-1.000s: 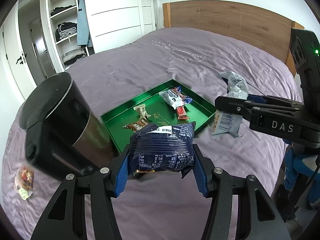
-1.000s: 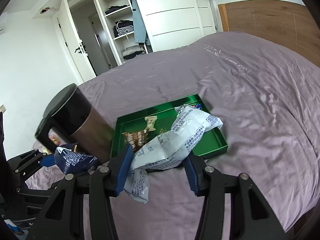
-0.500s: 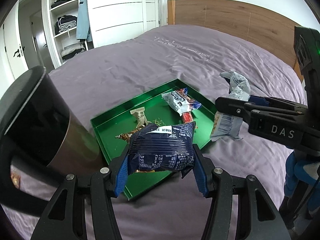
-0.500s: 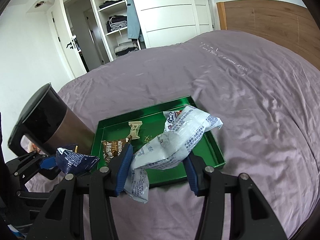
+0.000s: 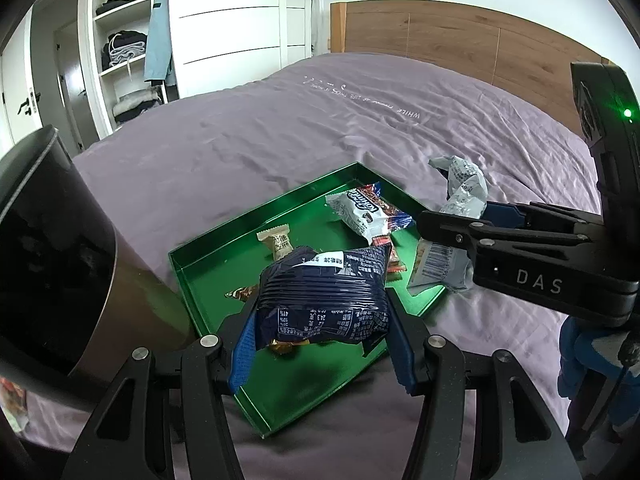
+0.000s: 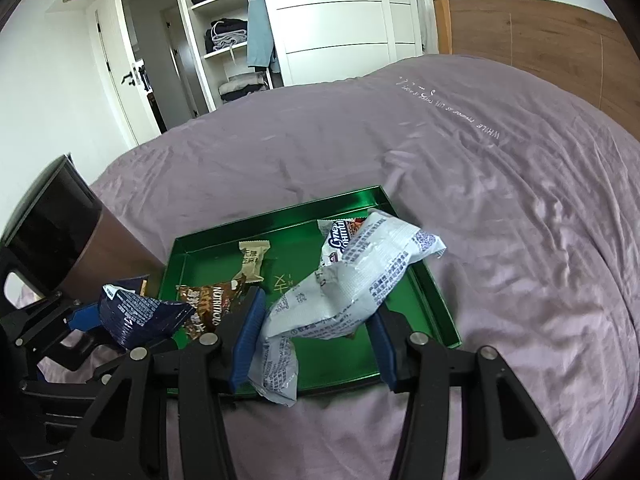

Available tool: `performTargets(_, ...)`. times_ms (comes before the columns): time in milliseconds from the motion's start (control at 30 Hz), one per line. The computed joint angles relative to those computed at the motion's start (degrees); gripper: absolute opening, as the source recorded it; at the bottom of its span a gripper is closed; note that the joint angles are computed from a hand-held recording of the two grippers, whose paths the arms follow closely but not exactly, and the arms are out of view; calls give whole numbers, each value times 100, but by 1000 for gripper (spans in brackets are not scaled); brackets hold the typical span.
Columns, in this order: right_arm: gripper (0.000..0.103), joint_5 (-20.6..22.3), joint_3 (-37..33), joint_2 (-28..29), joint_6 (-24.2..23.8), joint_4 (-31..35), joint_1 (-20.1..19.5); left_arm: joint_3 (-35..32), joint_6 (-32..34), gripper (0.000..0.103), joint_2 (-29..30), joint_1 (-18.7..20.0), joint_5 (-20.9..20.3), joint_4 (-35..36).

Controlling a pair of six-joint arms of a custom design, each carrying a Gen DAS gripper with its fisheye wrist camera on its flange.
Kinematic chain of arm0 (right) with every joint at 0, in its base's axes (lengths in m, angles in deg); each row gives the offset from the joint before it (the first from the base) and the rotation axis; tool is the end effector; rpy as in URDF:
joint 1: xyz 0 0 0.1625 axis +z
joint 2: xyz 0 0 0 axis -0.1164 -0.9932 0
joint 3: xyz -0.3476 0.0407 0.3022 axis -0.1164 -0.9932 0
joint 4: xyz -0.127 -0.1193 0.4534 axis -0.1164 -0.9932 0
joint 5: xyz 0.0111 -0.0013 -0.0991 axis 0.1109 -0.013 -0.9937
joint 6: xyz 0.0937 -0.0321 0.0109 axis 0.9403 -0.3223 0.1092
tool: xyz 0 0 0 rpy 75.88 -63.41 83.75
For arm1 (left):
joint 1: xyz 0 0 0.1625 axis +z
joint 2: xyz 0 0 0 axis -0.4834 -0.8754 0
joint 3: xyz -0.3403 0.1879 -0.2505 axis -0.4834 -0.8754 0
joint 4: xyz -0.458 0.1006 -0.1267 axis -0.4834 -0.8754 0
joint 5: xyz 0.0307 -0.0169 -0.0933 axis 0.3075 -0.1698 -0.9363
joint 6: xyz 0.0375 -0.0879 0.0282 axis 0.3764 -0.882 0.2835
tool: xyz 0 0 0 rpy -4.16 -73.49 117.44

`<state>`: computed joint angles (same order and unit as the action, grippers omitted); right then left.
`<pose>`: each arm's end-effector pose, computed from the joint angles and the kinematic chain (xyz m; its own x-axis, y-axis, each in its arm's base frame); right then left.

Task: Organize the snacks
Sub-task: 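Carry both snacks to the green tray and lower them inside, then open both tools to release the snacks into the tray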

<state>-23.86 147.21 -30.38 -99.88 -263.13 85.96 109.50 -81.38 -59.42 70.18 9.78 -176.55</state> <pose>-0.0083 -0.6517 0.3088 -0.8165 -0.1154 0.5657 -0.4677 0.7068 -0.5308 -0.4057 -0.6287 -0.0957 -0.6393 0.3630 -0.6779 0.6941 0.6518 -0.3055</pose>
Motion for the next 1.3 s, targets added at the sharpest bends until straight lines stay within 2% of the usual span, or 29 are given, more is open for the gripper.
performTargets(167, 40, -167, -172, 187, -108, 30, 28, -164, 109, 51, 83, 110, -94, 16)
performTargets(667, 40, -321, -451, 459, -437, -90, -41, -644, 214, 51, 454, 265, -236, 21)
performTargets(1300, 41, -524, -753, 905, -716, -26, -151, -941, 125, 51, 788, 429, 82, 279)
